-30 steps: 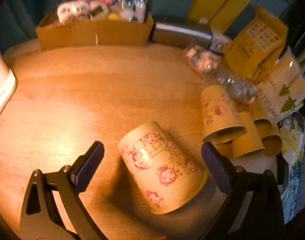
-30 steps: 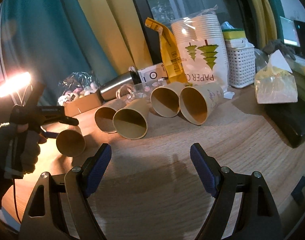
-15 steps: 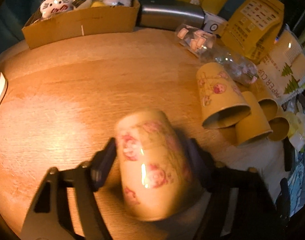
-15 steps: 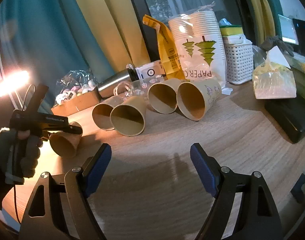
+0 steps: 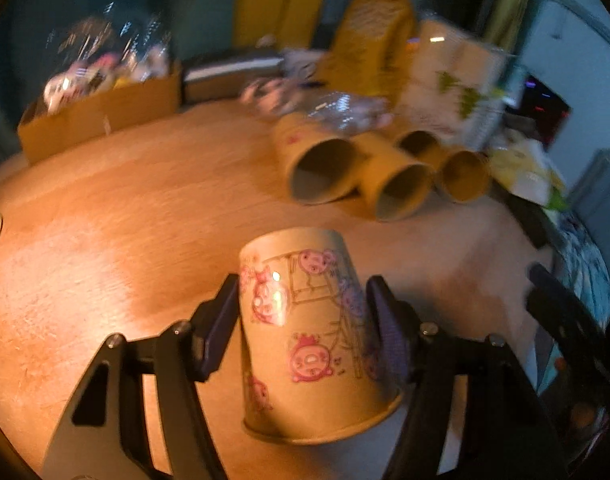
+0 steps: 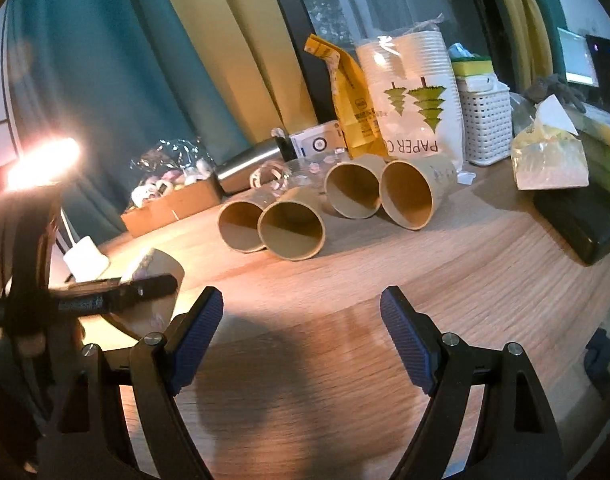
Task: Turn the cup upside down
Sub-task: 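Close the left gripper around the cup's body and lift it, then rotate the left gripper to turn the cup rim-down while the right tool stays near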
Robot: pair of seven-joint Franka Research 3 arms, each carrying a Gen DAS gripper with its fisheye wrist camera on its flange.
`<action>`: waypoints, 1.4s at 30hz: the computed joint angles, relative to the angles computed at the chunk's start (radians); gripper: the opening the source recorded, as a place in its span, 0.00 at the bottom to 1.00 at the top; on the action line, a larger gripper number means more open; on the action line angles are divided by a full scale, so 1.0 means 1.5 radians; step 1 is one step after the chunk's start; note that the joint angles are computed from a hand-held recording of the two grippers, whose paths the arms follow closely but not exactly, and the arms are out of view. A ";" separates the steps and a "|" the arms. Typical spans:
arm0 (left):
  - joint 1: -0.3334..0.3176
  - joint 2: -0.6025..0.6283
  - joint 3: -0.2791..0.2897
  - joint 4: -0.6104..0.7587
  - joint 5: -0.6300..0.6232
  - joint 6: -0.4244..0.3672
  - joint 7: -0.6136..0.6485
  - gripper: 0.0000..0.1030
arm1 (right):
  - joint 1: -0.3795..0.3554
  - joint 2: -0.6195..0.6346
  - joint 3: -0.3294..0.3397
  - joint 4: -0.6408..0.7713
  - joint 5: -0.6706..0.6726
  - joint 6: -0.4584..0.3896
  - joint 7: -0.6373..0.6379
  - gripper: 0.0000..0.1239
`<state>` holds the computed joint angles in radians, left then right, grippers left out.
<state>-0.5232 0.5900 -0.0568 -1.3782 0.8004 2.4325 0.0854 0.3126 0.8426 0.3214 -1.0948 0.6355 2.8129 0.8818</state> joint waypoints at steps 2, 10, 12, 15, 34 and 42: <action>-0.025 0.000 0.014 0.001 0.053 0.014 -0.008 0.63 | -0.018 -0.013 0.023 -0.015 0.022 -0.012 -0.014 0.68; -0.109 0.011 0.048 0.016 0.270 0.029 -0.068 0.63 | -0.072 -0.071 0.076 -0.073 0.154 -0.069 -0.090 0.67; -0.122 0.016 0.050 0.024 0.314 0.026 -0.075 0.63 | -0.084 -0.075 0.083 -0.071 0.191 -0.117 -0.103 0.67; -0.140 0.023 0.052 0.033 0.376 0.013 -0.081 0.63 | -0.078 -0.083 0.069 -0.071 0.218 -0.151 -0.113 0.67; -0.169 0.056 0.048 0.071 0.496 -0.001 -0.078 0.63 | -0.074 -0.050 0.031 -0.007 0.290 -0.350 -0.118 0.50; -0.167 0.058 0.051 0.074 0.490 0.002 -0.078 0.64 | -0.062 -0.040 0.018 0.012 0.282 -0.354 -0.105 0.47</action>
<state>-0.7740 0.6767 0.0194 -1.2672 1.5355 2.4359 -0.0321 0.2193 0.7826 0.3482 -1.0766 1.0585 2.2814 0.7248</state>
